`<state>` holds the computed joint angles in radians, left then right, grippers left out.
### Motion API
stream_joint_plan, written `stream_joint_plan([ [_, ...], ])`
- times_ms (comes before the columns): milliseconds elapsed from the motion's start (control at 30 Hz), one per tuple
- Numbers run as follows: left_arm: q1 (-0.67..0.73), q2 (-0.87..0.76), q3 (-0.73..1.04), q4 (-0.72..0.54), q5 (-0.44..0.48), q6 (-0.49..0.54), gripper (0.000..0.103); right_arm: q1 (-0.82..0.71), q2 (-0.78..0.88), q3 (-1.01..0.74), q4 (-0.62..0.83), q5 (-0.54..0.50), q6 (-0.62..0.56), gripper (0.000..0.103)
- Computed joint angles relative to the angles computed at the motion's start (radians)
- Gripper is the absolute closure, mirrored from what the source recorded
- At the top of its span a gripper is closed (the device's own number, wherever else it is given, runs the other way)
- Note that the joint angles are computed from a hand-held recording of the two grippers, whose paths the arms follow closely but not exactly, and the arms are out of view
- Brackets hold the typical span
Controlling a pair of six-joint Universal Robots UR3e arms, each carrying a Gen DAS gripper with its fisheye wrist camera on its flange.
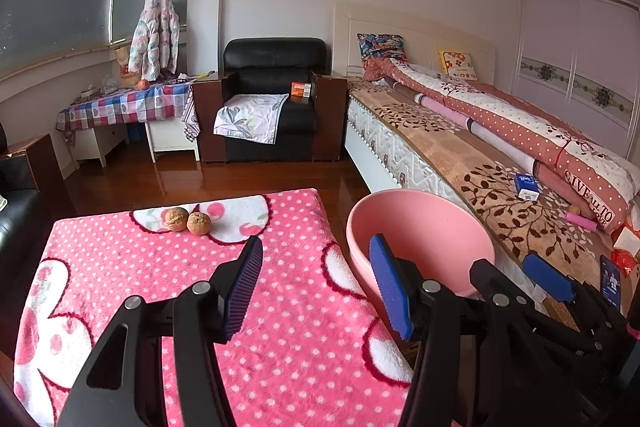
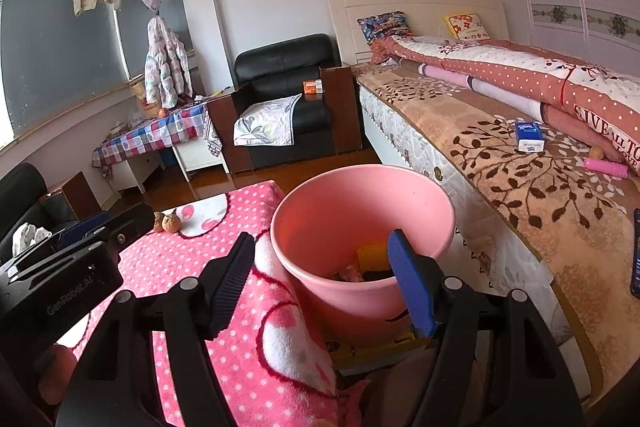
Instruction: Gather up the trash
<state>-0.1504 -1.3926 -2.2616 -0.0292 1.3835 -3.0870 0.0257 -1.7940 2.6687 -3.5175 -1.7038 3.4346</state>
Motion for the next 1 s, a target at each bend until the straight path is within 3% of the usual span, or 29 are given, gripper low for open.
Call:
stream_joint_plan([
  [1000,-0.006,-0.016,0.019,-0.043,0.007,0.002,0.048,0.008,0.026,-0.006,0.005,0.001,0.006,0.034],
])
